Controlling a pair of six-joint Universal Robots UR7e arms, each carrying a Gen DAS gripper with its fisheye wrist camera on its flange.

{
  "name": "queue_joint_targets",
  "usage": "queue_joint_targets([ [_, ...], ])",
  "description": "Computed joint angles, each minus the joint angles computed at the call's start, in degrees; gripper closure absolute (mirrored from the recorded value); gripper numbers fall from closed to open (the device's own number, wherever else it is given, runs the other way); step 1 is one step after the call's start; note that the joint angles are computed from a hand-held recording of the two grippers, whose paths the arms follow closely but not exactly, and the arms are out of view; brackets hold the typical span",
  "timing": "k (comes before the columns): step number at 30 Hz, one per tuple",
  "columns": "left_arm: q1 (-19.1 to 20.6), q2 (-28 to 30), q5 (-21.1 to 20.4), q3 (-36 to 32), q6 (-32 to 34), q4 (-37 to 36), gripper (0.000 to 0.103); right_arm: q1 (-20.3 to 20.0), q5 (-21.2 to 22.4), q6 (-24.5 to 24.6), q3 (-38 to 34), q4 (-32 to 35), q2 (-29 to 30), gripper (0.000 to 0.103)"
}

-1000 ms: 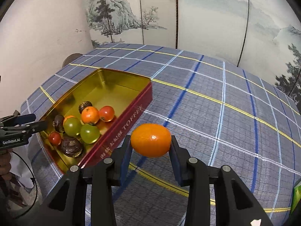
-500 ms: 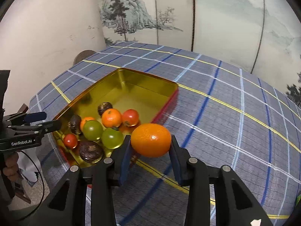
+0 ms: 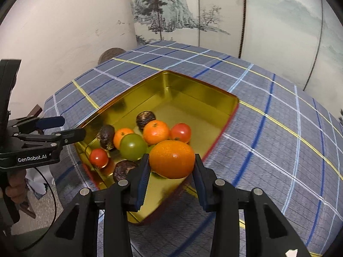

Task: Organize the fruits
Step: 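Carry the mandarin with right tool over the tin and lower it, then open right tool to release the mandarin into the tin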

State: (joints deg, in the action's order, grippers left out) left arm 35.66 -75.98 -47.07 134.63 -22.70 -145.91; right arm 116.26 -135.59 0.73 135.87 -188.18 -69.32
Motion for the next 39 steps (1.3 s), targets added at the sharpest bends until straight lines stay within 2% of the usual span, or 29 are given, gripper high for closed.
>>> queue_joint_targets([
  [16,0.4,-1.2,0.6,0.4,-0.7,0.8,0.031,0.2,1.5,-0.2,-2.3,1.9,3.9,0.067],
  [39,1.4,-3.1,0.7,1.1,-0.4,1.0,0.031,0.0,-2.2,0.3,-4.6,0.3,7.3,0.066],
])
